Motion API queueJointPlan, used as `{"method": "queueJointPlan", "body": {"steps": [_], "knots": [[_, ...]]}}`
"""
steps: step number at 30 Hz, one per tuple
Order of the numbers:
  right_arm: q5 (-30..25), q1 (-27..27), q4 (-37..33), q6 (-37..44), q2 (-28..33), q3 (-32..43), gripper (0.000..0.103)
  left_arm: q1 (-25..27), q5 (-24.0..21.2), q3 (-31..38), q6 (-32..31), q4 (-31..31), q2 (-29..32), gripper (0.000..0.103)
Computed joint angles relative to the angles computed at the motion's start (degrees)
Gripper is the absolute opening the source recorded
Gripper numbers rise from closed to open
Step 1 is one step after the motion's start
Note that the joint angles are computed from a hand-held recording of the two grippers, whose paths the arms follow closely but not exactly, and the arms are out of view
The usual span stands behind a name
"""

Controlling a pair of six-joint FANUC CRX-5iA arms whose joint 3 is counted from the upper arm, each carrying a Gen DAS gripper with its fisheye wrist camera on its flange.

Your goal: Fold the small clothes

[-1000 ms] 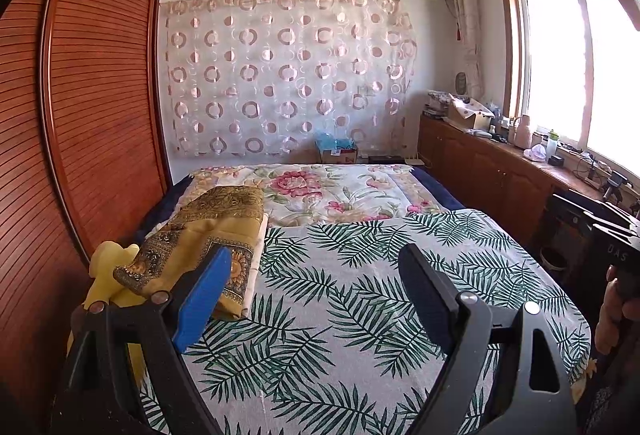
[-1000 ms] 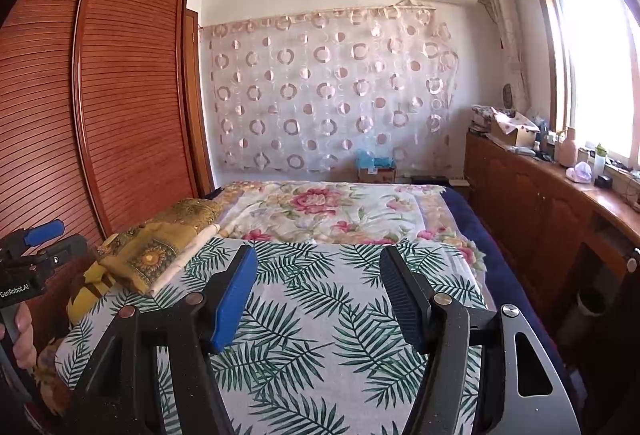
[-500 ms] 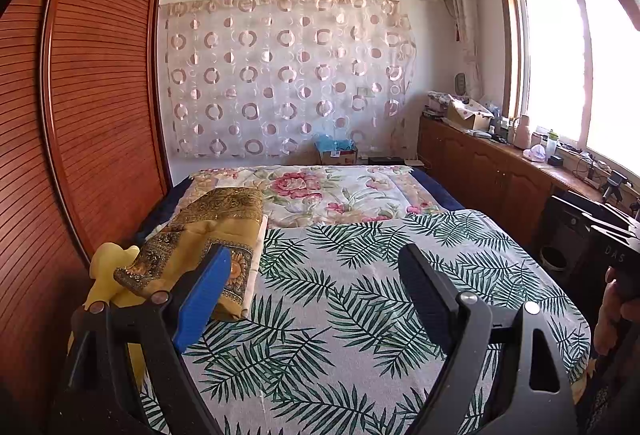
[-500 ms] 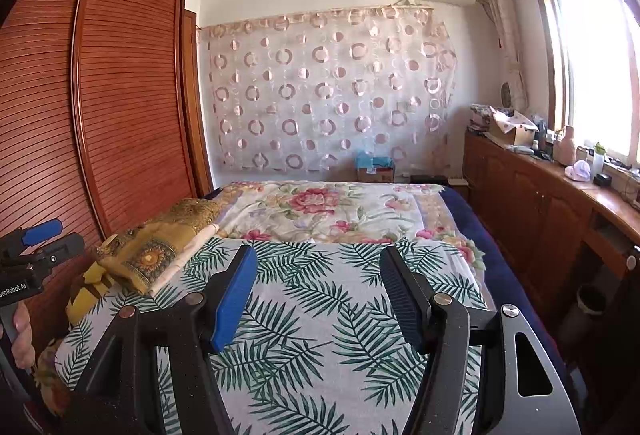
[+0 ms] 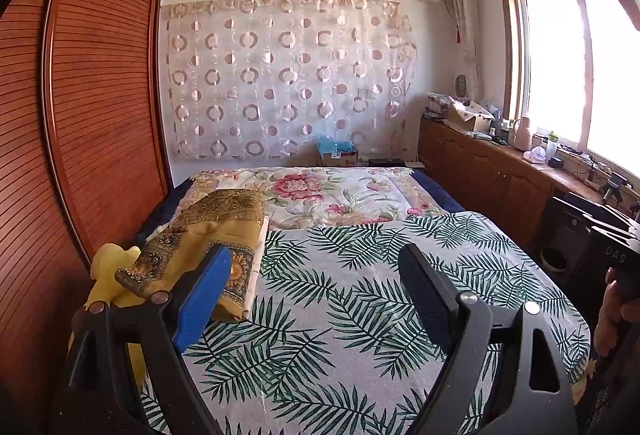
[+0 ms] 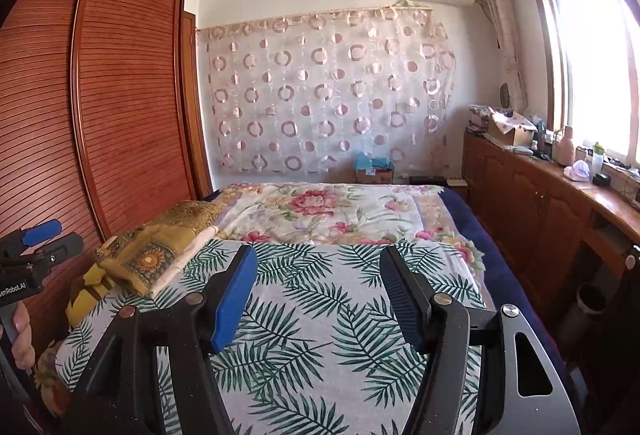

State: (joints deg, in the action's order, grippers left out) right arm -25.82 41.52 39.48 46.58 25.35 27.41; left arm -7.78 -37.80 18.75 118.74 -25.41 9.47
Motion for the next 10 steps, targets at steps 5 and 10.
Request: {"method": "queueJointPlan", "body": {"steps": [5, 10], "knots": [[0.2, 0.0, 0.0, -0.1, -0.1, -0.2, 0.066, 0.0, 0.1, -0.1, 0.0, 0.0, 0.0, 0.086], [0.0, 0.1, -0.1, -0.2, 0.2, 0.2, 0.066, 0.0, 0.0, 0.0, 0.0, 0.0, -0.1, 0.086]]}}
